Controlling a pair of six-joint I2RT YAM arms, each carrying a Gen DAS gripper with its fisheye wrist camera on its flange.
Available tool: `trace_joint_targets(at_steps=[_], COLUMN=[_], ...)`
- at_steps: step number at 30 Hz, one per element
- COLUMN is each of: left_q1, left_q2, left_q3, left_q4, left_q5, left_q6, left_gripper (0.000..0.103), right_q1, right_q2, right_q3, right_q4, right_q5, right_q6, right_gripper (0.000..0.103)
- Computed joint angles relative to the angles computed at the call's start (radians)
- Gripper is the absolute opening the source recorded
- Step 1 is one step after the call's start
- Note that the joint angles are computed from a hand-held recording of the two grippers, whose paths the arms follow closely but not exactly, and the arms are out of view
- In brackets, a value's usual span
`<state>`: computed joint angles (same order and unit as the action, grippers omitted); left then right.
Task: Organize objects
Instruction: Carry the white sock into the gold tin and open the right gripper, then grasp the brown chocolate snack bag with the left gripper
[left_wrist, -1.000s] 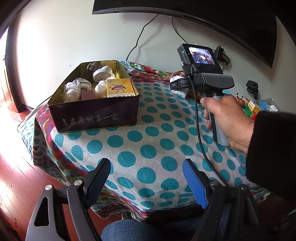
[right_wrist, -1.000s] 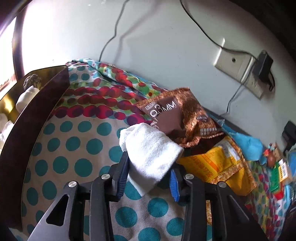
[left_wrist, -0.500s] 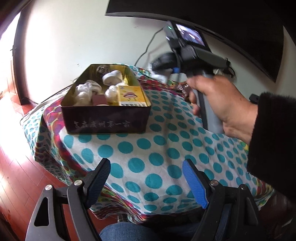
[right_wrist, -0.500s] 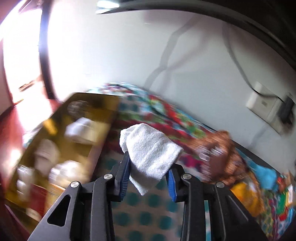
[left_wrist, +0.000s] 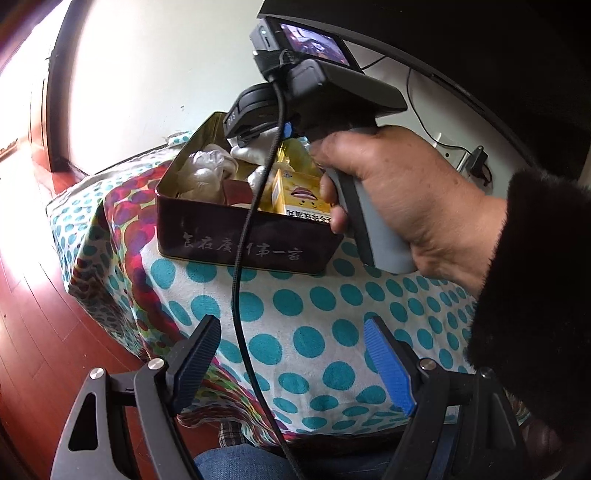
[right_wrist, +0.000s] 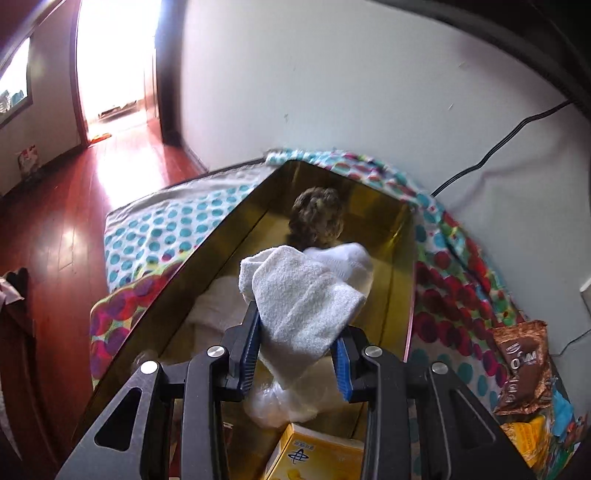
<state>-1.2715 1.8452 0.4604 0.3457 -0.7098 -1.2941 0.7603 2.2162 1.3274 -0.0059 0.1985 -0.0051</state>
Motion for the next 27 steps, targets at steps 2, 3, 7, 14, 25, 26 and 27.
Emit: trace_joint_targets(at_steps=[2,3,7,14,25,26,27], left_q1=[0.006,0.009,0.009,-0.022,-0.116,-0.131,-0.146], left_q2=[0.0,0.0,0.005,0.025,0.094,0.102,0.112], left_q3=[-0.007,-0.007,0.0,0.082,0.225,0.233,0.236], left_q4=[0.014,0.013,0.001,-0.122,-0.283,-0.281,-0.265], left_q5=[0.003,0.005,-0.001,-0.029,-0.115,-0.141,-0.168], left_q6=[-0.005,-0.005,-0.002,0.004,0.052,0.067,0.087], left_gripper=[0.082,0.082,0.082,0.082,0.082,0.082,0.082], right_q1=[-0.003,-0.004,0.004,-0.015,-0.465,-0.535,-0.61], right_q2=[0.005,0.0,-0.047,-0.269,-0.26,-0.25,-0.232], right_q3=[0.005,-0.002,-0.07,-0.303,-0.789,-0.815,-0.833], right_q4=[0.004,0.009,0.067,0.245,0.753,0.789,0.822], right_q5=[-0.014,-0.017,-0.011,0.083,0.228,0.19,0.148], right_q6=[0.006,0.007,0.011,-0.009,-0.147,-0.153,-0.157], right_gripper=[0.039,0.04,0.069,0.089,0.101,0.101,0.101])
